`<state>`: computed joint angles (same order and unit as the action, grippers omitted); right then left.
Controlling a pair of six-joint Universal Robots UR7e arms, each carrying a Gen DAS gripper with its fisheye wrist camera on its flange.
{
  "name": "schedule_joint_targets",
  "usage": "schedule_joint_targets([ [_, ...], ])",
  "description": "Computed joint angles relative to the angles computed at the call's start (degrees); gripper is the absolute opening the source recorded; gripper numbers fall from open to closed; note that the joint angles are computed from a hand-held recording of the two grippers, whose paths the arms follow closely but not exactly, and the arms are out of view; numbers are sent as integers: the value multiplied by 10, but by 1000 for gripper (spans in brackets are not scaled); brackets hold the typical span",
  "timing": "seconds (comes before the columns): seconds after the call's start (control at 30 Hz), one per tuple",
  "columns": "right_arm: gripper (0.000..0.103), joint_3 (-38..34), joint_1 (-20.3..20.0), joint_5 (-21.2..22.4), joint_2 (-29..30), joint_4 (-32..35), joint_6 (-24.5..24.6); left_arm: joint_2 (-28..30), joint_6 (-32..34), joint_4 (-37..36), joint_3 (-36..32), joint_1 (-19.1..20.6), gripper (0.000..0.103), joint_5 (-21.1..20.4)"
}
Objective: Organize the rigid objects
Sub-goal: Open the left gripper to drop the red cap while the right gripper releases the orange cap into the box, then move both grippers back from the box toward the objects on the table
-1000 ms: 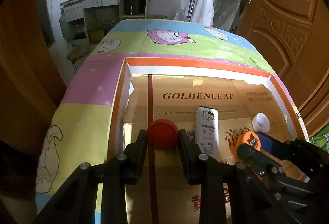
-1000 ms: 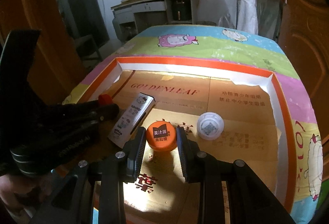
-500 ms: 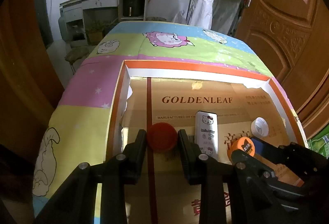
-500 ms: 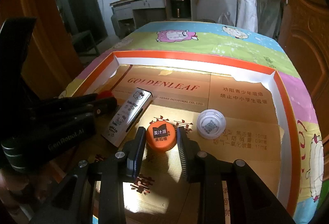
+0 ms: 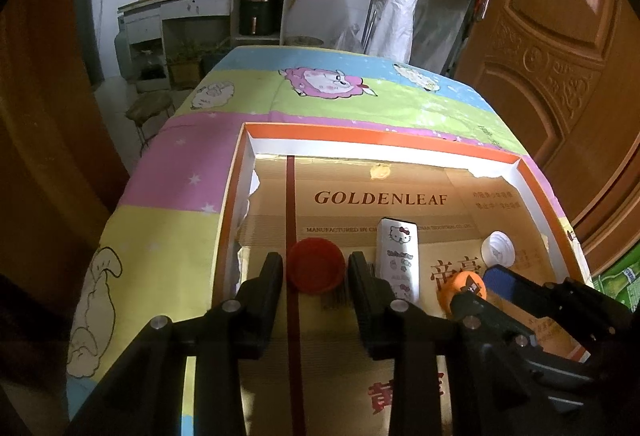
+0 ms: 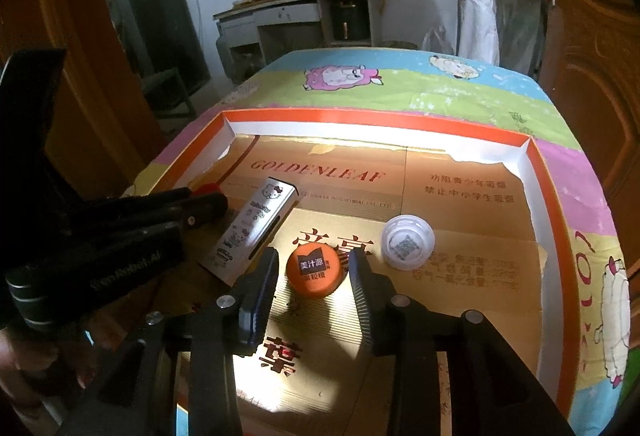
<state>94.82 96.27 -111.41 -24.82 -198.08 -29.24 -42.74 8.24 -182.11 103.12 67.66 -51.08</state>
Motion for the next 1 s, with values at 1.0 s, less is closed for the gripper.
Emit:
schedule_joint_targets([
  [1.0,38,107,42,-21,-47,-98,8,-84,-18,-68,129,-54,34,32],
])
